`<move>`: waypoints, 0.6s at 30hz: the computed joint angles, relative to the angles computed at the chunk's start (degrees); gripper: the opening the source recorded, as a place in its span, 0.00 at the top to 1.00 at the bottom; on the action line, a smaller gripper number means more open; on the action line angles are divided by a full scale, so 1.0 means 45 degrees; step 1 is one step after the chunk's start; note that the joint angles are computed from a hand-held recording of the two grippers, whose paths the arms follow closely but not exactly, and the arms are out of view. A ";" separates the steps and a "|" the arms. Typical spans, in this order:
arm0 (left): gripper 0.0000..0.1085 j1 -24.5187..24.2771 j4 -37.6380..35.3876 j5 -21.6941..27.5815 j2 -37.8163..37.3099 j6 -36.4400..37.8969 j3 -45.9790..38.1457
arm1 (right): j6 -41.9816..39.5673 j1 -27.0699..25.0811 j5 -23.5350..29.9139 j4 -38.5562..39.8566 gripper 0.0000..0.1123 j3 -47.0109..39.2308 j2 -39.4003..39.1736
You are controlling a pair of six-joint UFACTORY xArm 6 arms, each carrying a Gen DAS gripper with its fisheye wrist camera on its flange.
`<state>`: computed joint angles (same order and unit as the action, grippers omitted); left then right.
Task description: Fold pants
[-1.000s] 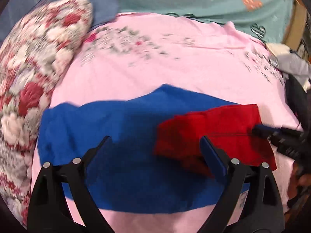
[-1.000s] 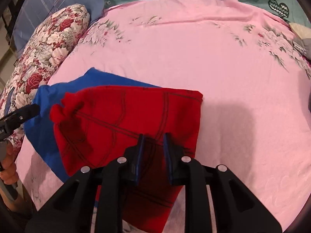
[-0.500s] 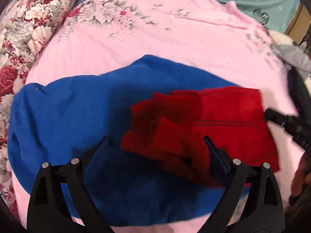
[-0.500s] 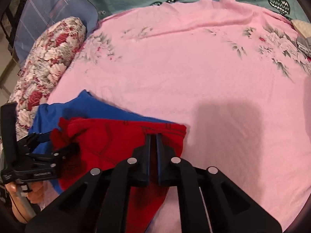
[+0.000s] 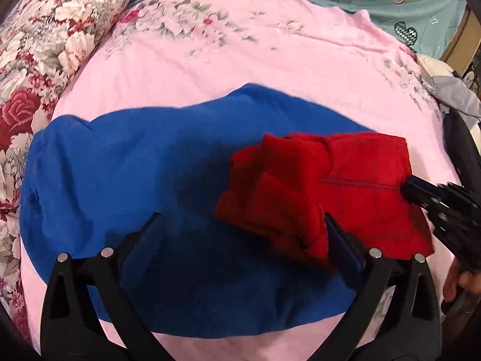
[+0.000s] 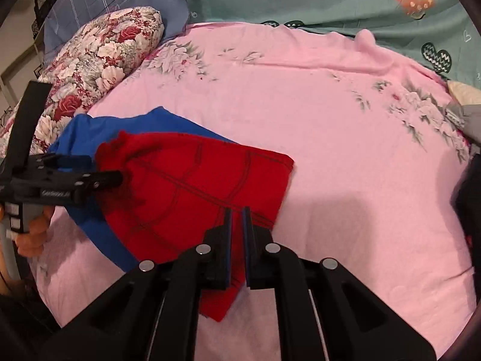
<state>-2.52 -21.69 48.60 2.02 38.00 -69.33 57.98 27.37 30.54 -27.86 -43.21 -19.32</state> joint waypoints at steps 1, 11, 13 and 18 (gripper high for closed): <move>0.07 0.0194 -0.0281 0.0510 0.0019 0.0055 -0.0159 | -0.0321 -0.0136 -0.0168 0.0311 0.88 -0.0129 0.0330; 0.09 0.3360 -0.3298 0.3068 -0.0771 0.1712 -0.0939 | 0.0981 -0.0373 -0.0269 0.0068 0.59 -0.0304 0.0231; 0.08 0.3837 -0.3202 0.2947 -0.0490 0.1197 -0.1065 | 0.1303 -0.0317 -0.0382 0.0118 0.59 -0.0014 -0.0042; 0.10 0.4304 -0.2173 0.2688 0.0738 -0.0554 -0.1702 | 0.2056 0.0008 -0.0342 -0.0211 0.59 0.0385 -0.0380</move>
